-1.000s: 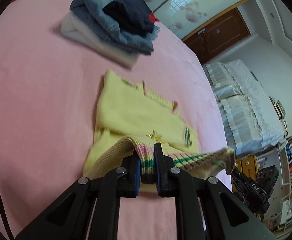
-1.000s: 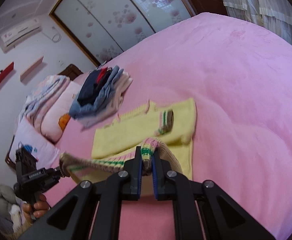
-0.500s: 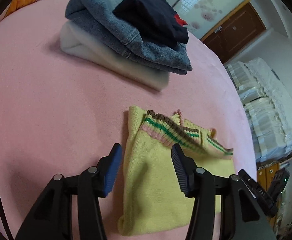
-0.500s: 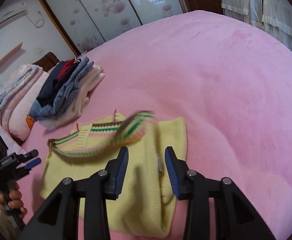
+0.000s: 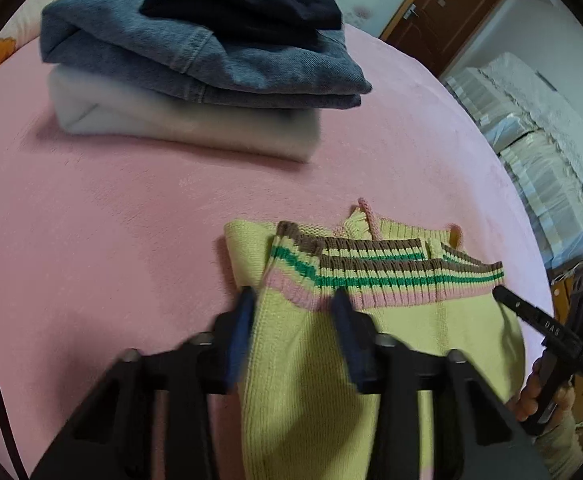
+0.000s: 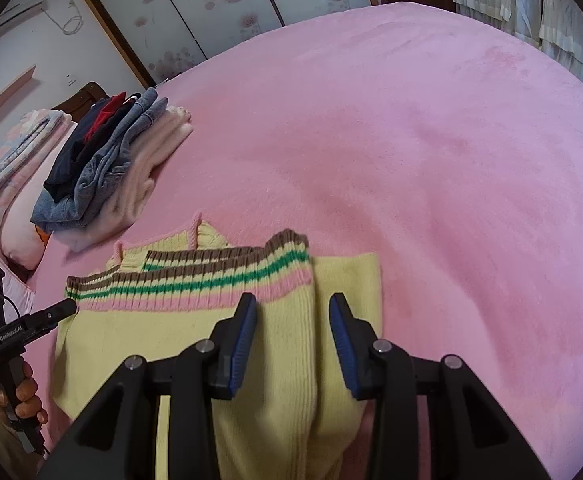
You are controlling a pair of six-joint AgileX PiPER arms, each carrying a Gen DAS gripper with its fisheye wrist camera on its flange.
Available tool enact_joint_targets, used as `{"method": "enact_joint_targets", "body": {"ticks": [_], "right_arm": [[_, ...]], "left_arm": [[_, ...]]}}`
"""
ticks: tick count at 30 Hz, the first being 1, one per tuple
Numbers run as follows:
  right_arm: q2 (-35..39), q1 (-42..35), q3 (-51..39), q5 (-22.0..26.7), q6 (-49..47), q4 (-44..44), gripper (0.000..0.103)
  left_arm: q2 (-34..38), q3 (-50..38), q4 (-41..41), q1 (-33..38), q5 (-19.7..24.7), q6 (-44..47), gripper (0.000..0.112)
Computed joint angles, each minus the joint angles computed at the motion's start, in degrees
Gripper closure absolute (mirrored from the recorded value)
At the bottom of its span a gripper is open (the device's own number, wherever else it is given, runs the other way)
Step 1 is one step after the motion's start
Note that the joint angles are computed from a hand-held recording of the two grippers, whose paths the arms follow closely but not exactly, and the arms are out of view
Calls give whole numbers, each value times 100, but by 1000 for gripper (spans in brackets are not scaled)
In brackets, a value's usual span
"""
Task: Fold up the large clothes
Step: 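Lift the hem with both tools and fold it over the body onto the collar, then open both tools and pull them back from the folded cardigan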
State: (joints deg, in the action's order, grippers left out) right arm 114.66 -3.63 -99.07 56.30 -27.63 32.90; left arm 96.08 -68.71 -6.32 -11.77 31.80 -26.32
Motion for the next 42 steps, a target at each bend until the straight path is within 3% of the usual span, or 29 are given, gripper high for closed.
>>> {"method": "enact_joint_targets", "body": {"ticks": [1, 2, 3, 7, 12, 17, 20, 25, 34, 38, 42], "right_arm": [[18, 17, -17, -20, -45, 6, 68], [-30, 55, 53, -132, -85, -38, 76], [-57, 97, 78, -158, -125, -101, 97], [-703, 257, 817, -996, -385, -342, 97], [-809, 42, 755, -1255, -403, -40, 97], [149, 188, 8, -756, 438, -800, 97], [-18, 257, 174, -926, 446, -921, 96], [-311, 452, 140, -858, 680, -1463, 92], [-1020, 823, 364, -615, 756, -1158, 91], [-1238, 1114, 731, -479, 515, -681, 91], [-1370, 1458, 1360, -781, 482, -733, 91]], "left_arm": [[56, -85, 358, -82, 95, -287, 98], [57, -102, 750, -173, 143, -662, 100], [31, -91, 1140, -265, 170, -1062, 100], [-188, -39, 2079, -558, 256, -2082, 102], [-46, -451, 3387, -1002, 644, -2858, 102], [716, -756, 2422, -458, 493, -2205, 102], [581, -470, 2220, -333, 132, -2068, 99], [382, -603, 2731, -502, 775, -2285, 73], [60, -1222, 3408, -1387, 1921, -2907, 67], [227, -1508, 3563, -1913, 2174, -3304, 56], [540, -1441, 3806, -2256, 2280, -3827, 51]]}}
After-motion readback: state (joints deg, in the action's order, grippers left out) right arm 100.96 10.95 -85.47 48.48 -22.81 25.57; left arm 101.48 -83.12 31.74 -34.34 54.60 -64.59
